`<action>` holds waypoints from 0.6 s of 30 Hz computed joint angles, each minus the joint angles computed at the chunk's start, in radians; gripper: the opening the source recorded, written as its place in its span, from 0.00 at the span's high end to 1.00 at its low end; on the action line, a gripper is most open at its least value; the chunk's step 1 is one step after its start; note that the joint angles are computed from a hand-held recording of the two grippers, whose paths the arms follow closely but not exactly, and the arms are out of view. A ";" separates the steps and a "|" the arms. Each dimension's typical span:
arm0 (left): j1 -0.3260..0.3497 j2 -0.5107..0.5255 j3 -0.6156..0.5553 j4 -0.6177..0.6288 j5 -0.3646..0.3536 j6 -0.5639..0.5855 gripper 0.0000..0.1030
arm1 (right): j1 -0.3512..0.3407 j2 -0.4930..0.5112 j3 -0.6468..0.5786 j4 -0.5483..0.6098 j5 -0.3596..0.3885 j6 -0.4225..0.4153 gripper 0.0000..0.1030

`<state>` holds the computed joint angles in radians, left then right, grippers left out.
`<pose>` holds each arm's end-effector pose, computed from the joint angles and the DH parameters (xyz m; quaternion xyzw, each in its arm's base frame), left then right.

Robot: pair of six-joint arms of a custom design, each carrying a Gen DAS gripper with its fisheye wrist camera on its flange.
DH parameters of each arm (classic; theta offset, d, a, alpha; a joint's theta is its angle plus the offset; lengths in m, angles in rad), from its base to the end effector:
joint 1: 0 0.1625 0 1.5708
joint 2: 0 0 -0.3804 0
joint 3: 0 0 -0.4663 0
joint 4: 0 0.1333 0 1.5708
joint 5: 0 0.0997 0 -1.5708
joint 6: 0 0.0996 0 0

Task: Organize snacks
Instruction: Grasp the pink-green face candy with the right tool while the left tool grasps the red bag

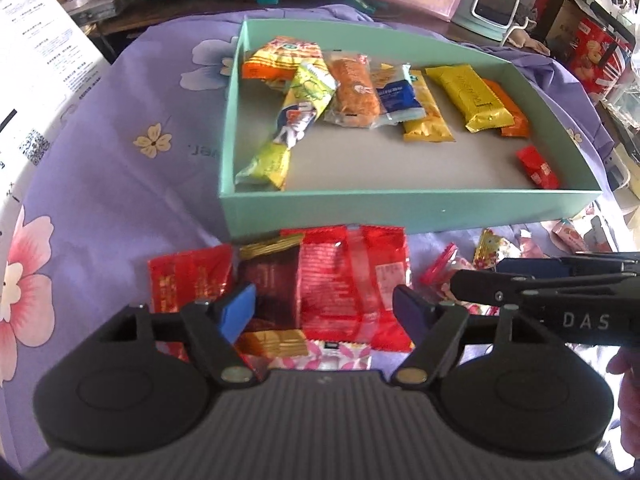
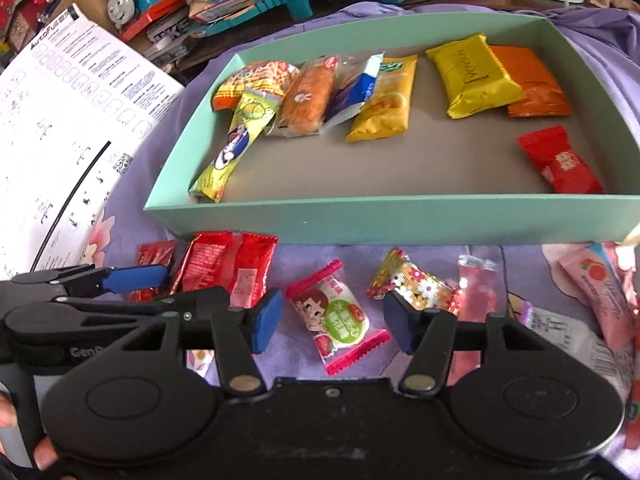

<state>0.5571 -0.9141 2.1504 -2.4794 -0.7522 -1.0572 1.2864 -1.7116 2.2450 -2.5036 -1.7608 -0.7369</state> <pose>-0.2797 -0.4169 -0.0732 0.0452 0.9063 -0.2614 0.3290 -0.0242 -0.4909 0.2507 0.2005 -0.9551 0.1268 0.1776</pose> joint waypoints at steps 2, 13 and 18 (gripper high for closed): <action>0.003 -0.007 0.005 0.011 -0.007 -0.015 0.26 | 0.005 0.008 0.003 -0.002 -0.010 -0.015 0.43; 0.010 -0.025 0.011 0.014 -0.029 -0.037 0.25 | 0.004 -0.024 0.078 -0.134 -0.060 -0.140 0.70; -0.004 0.028 -0.039 0.030 -0.016 0.001 0.21 | -0.028 -0.063 0.073 -0.097 -0.057 -0.115 0.71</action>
